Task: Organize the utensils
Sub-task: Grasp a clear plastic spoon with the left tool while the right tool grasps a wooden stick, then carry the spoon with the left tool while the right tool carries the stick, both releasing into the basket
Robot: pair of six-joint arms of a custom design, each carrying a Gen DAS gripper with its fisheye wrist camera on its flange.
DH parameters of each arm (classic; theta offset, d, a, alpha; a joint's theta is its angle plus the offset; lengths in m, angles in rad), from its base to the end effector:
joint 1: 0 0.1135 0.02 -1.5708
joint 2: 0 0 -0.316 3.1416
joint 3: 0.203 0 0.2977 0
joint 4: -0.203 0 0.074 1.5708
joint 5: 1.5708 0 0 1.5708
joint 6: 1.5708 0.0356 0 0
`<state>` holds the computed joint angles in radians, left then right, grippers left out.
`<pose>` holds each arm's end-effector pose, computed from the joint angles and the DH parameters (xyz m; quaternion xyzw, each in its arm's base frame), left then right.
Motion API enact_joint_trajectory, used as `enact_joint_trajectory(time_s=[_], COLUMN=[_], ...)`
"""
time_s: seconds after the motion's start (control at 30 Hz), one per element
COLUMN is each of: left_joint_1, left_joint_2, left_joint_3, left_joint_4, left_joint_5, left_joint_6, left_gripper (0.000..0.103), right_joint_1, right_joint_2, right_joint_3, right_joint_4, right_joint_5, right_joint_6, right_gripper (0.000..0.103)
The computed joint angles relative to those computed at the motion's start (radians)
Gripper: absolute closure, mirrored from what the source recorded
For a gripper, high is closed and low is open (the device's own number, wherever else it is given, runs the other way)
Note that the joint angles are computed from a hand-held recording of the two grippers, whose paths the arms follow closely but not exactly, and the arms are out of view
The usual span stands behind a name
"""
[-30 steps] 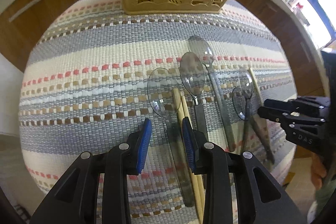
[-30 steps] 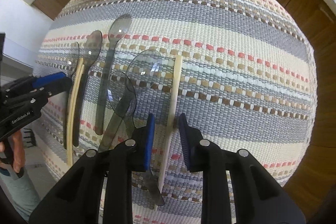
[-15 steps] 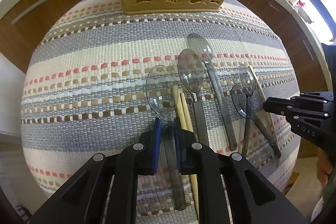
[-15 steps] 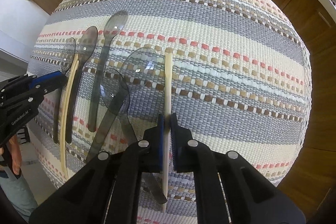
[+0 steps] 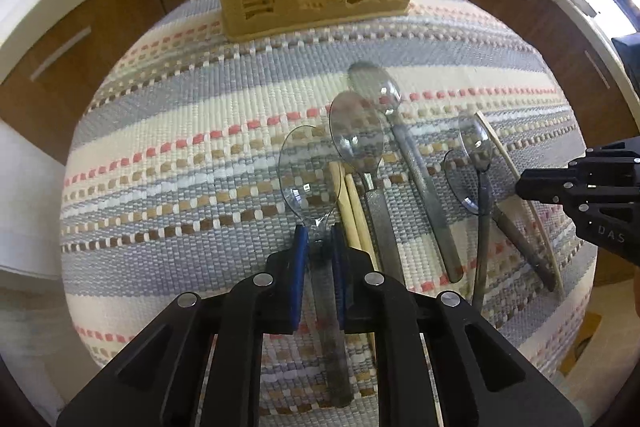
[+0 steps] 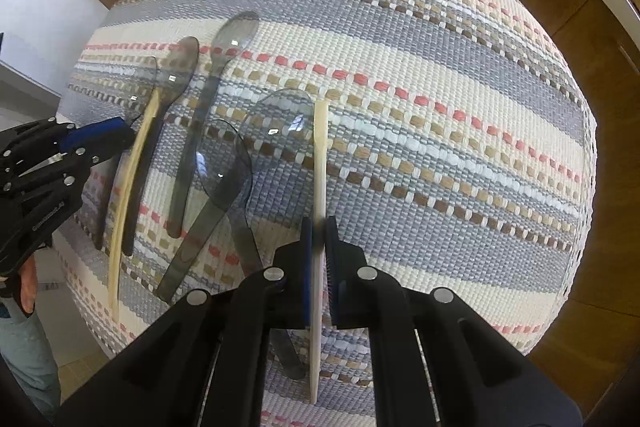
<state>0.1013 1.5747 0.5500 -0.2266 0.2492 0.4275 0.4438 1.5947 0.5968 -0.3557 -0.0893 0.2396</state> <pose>0.2576 0.0174 0.1085 0.1786 0.9634 -0.0772 0.1844 0.2331 0.1143 0.1100 -0.1060 0.9875 0.0781 0.0872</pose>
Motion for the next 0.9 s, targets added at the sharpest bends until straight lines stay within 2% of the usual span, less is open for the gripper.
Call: enact_joint_trajectory(time_s=[0.2, 0.47, 0.53, 0.67, 0.9], left_joint_1=[0.074, 0.142, 0.123, 0.155, 0.152], left_joint_2=[-0.137, -0.323, -0.348, -0.363, -0.362], left_joint_3=[-0.015, 0.042, 0.059, 0.129, 0.174], left_joint_4=[-0.035, -0.116, -0.103, -0.131, 0.102], left_joint_5=[0.134, 0.298, 0.321, 0.448, 0.498], left_joint_6=[0.021, -0.006, -0.056, -0.1, -0.304], left_gripper=[0.093, 0.093, 0.093, 0.093, 0.093], right_joint_1=[-0.093, -0.225, -0.238, -0.22, -0.184], right_joint_2=[-0.255, -0.487, -0.519, -0.563, -0.554], right_joint_3=[-0.071, -0.033, 0.003, 0.033, 0.071], right_joint_4=[-0.045, -0.11, -0.11, -0.04, 0.176], right_joint_5=[-0.059, -0.141, -0.139, -0.084, -0.033], right_joint_6=[-0.077, -0.163, -0.175, -0.171, -0.165], right_gripper=[0.098, 0.098, 0.098, 0.098, 0.098])
